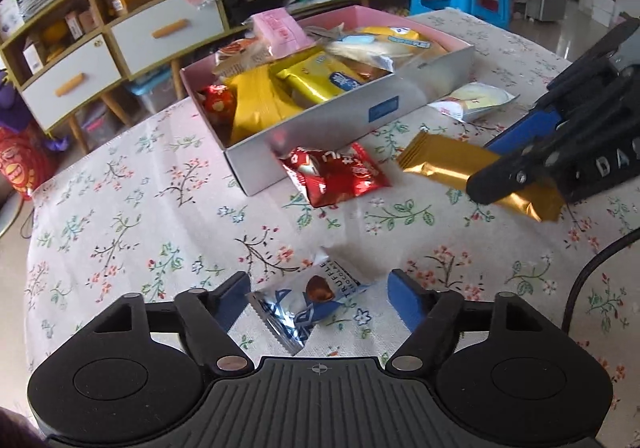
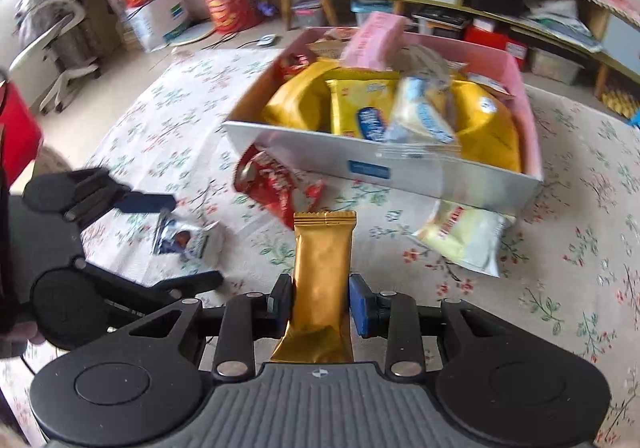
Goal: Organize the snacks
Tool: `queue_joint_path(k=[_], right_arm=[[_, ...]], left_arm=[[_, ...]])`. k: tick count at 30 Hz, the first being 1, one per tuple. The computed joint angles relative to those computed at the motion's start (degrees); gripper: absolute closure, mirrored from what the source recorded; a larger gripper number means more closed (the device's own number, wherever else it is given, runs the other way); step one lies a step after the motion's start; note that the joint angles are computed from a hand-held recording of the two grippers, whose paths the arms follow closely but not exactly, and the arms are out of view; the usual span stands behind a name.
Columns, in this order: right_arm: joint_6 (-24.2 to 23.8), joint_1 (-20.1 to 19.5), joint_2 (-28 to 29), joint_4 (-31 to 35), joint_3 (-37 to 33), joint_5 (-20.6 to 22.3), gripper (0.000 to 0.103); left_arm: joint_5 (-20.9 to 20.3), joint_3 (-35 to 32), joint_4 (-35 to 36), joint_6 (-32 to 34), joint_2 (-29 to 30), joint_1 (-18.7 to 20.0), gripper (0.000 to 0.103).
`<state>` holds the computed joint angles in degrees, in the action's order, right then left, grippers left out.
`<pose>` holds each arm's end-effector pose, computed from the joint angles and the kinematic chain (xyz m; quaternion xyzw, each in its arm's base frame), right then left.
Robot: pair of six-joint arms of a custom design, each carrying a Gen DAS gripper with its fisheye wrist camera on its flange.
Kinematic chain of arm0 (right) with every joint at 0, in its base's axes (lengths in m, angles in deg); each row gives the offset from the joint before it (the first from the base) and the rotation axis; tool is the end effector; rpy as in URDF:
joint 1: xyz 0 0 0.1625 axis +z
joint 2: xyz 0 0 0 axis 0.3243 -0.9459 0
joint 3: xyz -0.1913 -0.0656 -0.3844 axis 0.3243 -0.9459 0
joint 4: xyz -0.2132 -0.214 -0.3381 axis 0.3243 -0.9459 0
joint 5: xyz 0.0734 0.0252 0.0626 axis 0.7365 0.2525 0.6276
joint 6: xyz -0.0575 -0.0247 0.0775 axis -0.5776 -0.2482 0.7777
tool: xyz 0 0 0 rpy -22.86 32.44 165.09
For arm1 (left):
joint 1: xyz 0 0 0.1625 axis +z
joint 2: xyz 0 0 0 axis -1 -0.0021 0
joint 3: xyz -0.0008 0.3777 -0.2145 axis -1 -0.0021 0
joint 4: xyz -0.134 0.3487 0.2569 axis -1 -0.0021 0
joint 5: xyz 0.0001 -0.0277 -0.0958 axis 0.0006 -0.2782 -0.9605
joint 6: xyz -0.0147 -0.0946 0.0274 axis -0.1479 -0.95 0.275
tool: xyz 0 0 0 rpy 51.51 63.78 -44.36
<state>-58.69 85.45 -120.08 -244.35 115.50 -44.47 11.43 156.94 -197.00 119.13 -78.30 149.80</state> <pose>0.2267 -0.6150 0.2004 -0.0045 -0.9071 0.2921 0.3030 -0.2183 -0.7108 0.1270 0.6005 0.7736 -0.0770 0.1871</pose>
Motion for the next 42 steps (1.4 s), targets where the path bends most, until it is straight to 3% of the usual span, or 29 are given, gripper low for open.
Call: queue_joint_path(k=[6, 7, 17, 32, 42], right_arm=[[-2.1, 0.4, 0.4, 2.2, -0.7, 0.2, 0.082], [-2.2, 0.5, 0.5, 2.3, -0.8, 0.2, 0.082], [-2.9, 0.8, 0.3, 1.9, -0.6, -0.3, 0.082], [-5.0, 1.7, -1.3, -4.0, -0.5, -1.1, 0.082], [-4.9, -0.9, -3.6, -8.5, -1.2, -3.2, 0.082]], left_arm=[[-1.2, -0.6, 3.8, -1.4, -0.4, -0.1, 0.067], [-1.2, -0.5, 4.1, -1.4, -0.5, -0.2, 0.069], [-0.5, 0.9, 1.9, -2.3, -1.1, -0.8, 0.073], [-5.3, 1.4, -0.4, -4.0, -3.6, -2.3, 0.073], [-4.1, -3.4, -4.0, -5.6, 1.0, -3.4, 0.073]])
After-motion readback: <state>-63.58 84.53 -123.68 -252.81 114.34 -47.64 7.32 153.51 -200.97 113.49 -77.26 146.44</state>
